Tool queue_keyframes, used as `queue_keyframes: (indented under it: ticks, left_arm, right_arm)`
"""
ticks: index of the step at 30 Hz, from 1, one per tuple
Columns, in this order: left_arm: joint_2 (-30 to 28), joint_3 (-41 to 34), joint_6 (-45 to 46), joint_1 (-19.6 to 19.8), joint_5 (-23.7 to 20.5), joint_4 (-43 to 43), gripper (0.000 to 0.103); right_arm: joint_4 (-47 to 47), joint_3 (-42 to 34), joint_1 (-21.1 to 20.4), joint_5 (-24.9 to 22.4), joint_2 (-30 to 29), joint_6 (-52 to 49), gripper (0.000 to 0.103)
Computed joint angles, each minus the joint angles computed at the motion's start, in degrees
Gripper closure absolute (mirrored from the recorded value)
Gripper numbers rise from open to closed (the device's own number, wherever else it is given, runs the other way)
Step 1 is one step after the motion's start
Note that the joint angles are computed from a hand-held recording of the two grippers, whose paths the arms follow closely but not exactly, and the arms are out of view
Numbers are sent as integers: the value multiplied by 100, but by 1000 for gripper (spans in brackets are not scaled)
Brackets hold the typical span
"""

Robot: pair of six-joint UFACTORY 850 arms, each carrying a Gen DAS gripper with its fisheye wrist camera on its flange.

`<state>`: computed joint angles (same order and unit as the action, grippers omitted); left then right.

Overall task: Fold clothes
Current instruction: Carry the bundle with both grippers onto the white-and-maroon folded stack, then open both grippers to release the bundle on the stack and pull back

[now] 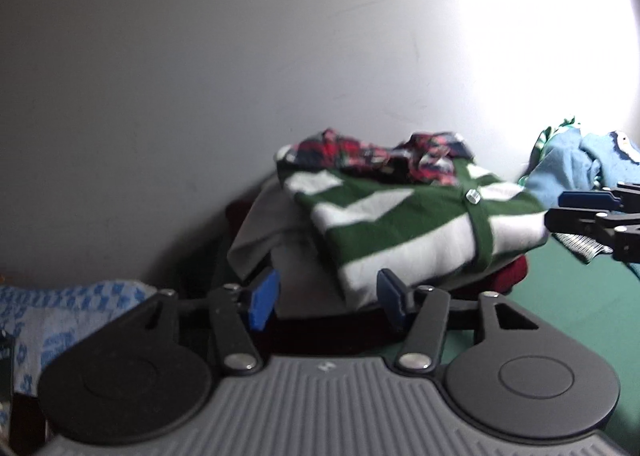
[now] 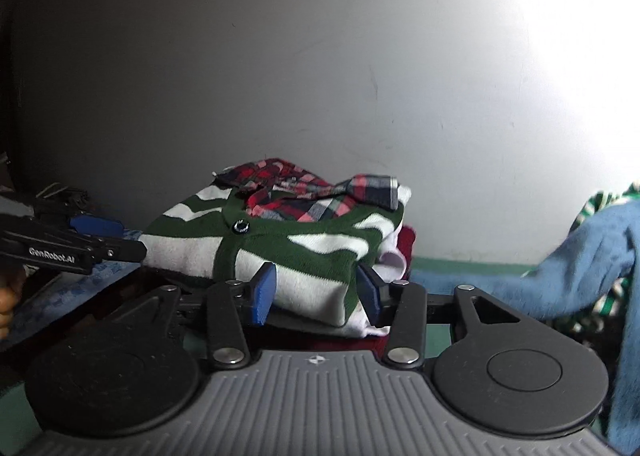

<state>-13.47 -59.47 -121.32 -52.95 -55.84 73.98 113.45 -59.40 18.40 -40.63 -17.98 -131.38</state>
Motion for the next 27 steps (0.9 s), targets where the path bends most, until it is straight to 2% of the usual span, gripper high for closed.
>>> queue_keyframes:
  ticks: [3,5,6,7,8,10,12,14,15,17,18,21,22,23,24,25,27]
  left_arm:
    - [-14,64,-227,65,322,215,38]
    - [-26,74,-307,113,549,357,56]
    - [-33,54,-275,143,672,399,72]
    - [-47,18,-231,160,697,411,81]
    - [-64,-29,-180,173,684,408,83]
    - [-23,-42,-187,159,443,518,87]
    - [101,6,-246,171,204,627,89]
    - [238,111,-230,246,297,644,89]
    - [273,151,-146,301,457,595,88]
    - [144,116,64,403,860,329,88]
    - [19,50,292,391,902,178,87]
    - [-187,-101,517,255,555,18,85]
    - [-194,-110,464,222,468,10,79]
    - [-167,-93,423,185,385,17,76]
    - [-126,-67,388,148,305,31,68]
    - [-64,-26,371,85,176,50,61]
    - [135,130,262,-70,-117,109,61]
  right_arm:
    - [-52,-59,98,232,-90,-117,56]
    - [-177,-117,118,388,-130,135,56]
    - [-471,-192,71,396,-165,570,59]
    - [-668,-294,79,395,-252,936,63]
    - [-792,-383,90,383,-342,1220,71]
    - [-683,-330,96,282,-290,1231,79]
    - [-569,-247,89,87,-207,1172,80]
    - [-412,-193,93,-166,-189,1188,81]
    - [-314,-174,99,-122,-181,1093,81]
    - [-141,-190,179,296,-242,723,81]
    - [-73,-212,226,500,-295,550,81]
    - [-473,-272,208,616,-395,860,78]
    - [-480,-249,183,583,-357,894,76]
    - [-507,-217,143,582,-286,960,69]
    - [-535,-188,104,582,-217,1027,63]
    - [-391,-126,50,545,-130,958,62]
    - [175,61,-43,412,59,553,62]
